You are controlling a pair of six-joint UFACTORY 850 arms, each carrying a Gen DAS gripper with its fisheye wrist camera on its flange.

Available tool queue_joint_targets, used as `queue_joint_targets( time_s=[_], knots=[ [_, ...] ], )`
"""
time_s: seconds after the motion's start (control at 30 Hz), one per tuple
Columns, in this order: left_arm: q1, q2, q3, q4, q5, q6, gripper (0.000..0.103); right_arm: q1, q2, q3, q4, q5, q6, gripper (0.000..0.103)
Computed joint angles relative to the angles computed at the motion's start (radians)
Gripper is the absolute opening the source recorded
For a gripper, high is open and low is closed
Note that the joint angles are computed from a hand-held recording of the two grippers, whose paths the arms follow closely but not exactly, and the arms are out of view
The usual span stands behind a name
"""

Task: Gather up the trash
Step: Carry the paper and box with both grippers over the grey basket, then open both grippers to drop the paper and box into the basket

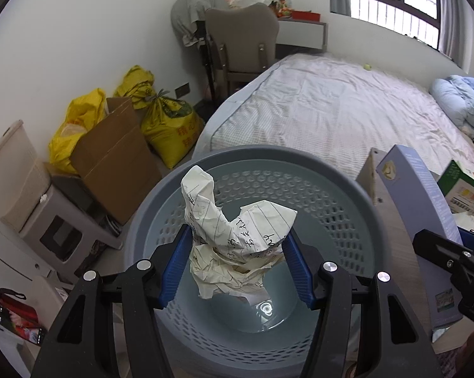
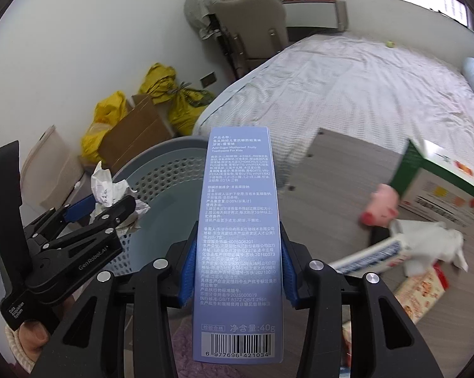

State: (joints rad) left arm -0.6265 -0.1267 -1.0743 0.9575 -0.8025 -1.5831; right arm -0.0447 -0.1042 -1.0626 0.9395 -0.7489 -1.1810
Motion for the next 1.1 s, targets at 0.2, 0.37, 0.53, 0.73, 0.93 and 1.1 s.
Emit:
queue_joint_targets(
  time_s=[0.2,0.37,0.53,0.73,0.93,1.1],
  knots=[
    [0.032,0.014,0.03,-0.032,0.014,0.005,0.058,0.074,-0.032,-0.027,-0.019,-0.004,0.016,0.043],
    [0.047,0.014,0.039,-0.052,0.013,0.009,0.058,0.109,-0.06,-0.048,-0.036,0.003,0.035,0.043],
    [0.055,0.022,0.052,-0.055,0.017,0.007,0.06,0.131,-0.075,-0.052,-0.054,0.006,0.047,0.043],
    [0.065,0.025,0.059,-0.06,0.021,0.0,0.061,0.146,-0.089,-0.061,-0.078,0.021,0.066,0.043],
    [0.068,0.03,0.065,-0.062,0.02,-0.004,0.065,0.145,-0.093,-0.064,-0.063,0.026,0.062,0.047],
    [0.068,0.039,0.071,-0.05,0.013,-0.026,0.078,0.13,-0.077,-0.05,0.003,0.033,0.012,0.076]
  ],
)
